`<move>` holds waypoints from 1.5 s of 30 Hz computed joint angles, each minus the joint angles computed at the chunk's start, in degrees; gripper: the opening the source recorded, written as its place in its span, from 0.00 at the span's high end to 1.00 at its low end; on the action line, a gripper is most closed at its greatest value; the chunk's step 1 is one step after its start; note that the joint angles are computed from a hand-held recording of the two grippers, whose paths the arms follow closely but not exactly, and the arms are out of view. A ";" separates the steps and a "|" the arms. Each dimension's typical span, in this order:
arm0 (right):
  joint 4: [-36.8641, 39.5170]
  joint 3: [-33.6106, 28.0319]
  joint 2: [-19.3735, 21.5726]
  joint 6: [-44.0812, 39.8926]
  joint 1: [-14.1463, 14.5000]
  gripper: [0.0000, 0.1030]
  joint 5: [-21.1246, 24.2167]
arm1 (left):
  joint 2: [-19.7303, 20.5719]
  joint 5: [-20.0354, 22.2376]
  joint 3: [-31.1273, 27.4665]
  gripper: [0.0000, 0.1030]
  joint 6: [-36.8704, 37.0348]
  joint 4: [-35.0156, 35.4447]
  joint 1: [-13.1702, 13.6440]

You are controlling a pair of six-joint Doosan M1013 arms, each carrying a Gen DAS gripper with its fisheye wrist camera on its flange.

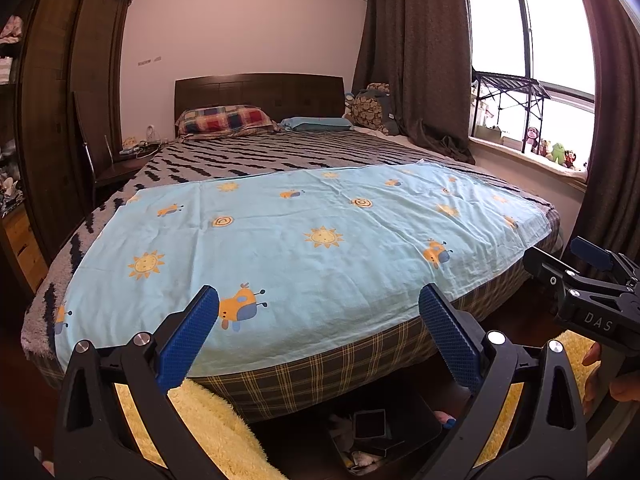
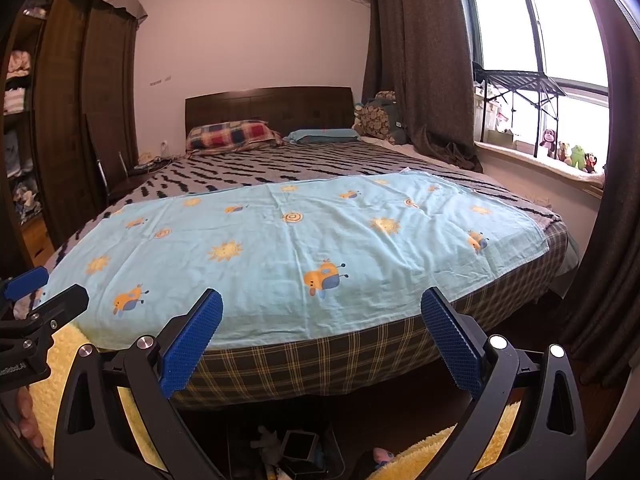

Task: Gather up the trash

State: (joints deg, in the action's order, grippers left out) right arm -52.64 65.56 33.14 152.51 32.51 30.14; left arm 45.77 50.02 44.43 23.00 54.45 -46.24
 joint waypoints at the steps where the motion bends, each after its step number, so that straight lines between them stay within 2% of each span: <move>1: 0.03 -0.10 0.05 -0.04 0.03 0.03 0.10 | 0.07 0.13 -0.17 0.08 0.10 -0.02 -0.01; 22: -1.04 0.16 0.11 1.62 0.11 0.03 0.42 | 0.27 1.04 -0.54 0.08 0.03 0.12 -0.06; 28: -0.26 -0.01 0.29 0.85 0.09 0.03 0.56 | 1.13 4.43 -1.96 0.08 0.21 0.62 -0.21; 39: -0.22 0.04 0.28 1.01 0.16 0.03 0.67 | 0.37 2.77 -0.22 0.08 -1.57 2.57 -0.37; 45: -0.15 0.01 0.31 1.00 0.17 0.03 0.72 | 0.11 2.01 -0.12 0.08 -1.70 0.73 -0.13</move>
State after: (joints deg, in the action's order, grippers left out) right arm -52.79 65.58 33.45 153.52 32.68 30.86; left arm 45.89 52.02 44.30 21.30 55.19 -46.37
